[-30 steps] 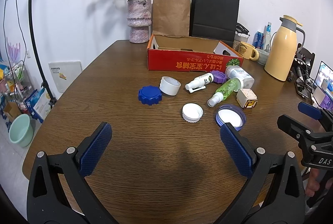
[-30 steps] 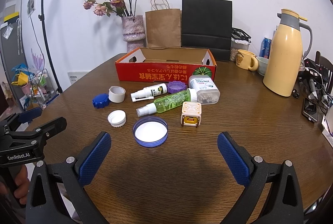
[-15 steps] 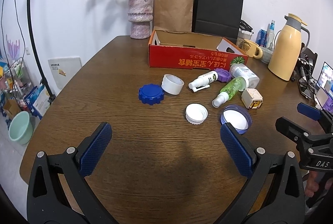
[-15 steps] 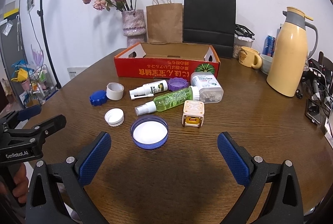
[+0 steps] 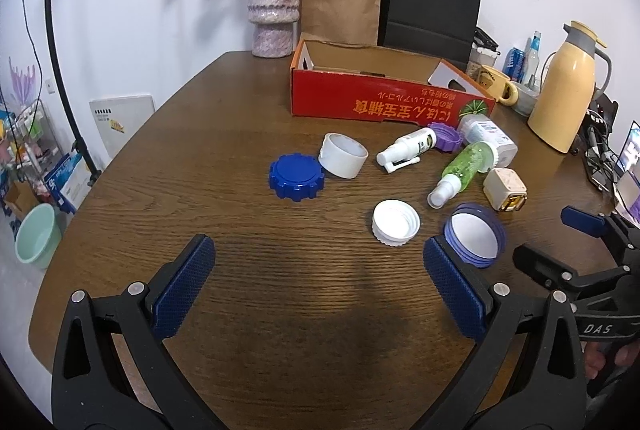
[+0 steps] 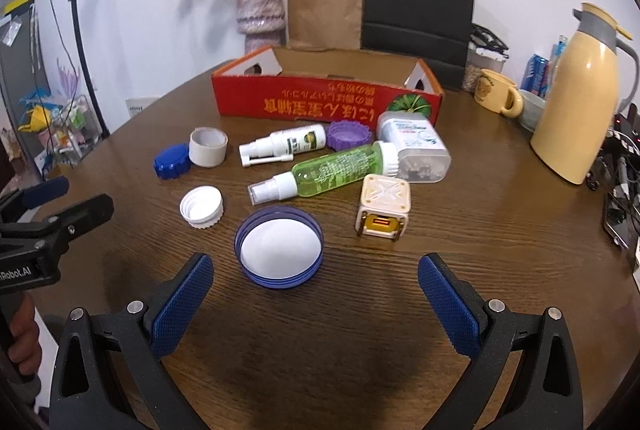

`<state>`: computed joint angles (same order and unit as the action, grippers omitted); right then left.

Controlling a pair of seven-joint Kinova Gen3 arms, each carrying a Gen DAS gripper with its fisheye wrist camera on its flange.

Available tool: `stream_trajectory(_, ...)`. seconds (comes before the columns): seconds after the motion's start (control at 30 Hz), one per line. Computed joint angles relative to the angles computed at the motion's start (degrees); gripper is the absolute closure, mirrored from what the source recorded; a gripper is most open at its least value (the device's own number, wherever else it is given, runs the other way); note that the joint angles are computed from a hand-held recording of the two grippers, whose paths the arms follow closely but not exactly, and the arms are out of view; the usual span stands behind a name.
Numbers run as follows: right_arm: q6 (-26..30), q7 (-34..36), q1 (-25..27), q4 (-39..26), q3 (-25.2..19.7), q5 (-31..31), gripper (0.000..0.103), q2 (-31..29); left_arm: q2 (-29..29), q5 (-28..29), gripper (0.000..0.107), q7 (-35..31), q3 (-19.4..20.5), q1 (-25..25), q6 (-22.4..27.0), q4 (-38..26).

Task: Organize rigid objects
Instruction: 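Close the right gripper on the blue-rimmed white jar lid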

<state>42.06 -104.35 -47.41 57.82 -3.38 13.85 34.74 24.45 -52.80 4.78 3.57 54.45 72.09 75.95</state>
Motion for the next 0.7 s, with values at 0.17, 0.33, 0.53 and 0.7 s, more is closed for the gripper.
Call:
stream_trajectory(0.17,5.4,4.5,0.7,-6.9,-1.4,-1.7,0.0,4.1,0.0,1.3,0.004,-1.1,0.0,-1.4,-1.1,0.2)
stream_trajectory(0.33,10.7,8.3,0.6,-14.2,-1.4,-4.1,0.0,8.2,0.3,2.9,0.004,-2.7,-0.1,-2.6,-1.6,-0.2)
stream_trajectory(0.53,16.7,11.9,0.5,-22.0,-1.2,-6.8,0.007,12.3,0.7,4.4,0.004,-5.0,-0.5,-3.7,-2.6,-1.1)
stream_trajectory(0.7,20.6,14.0,0.8,-27.0,-0.9,-9.2,0.014,15.0,1.3,6.1,0.004,-7.2,-0.7,-4.5,-3.3,-2.0)
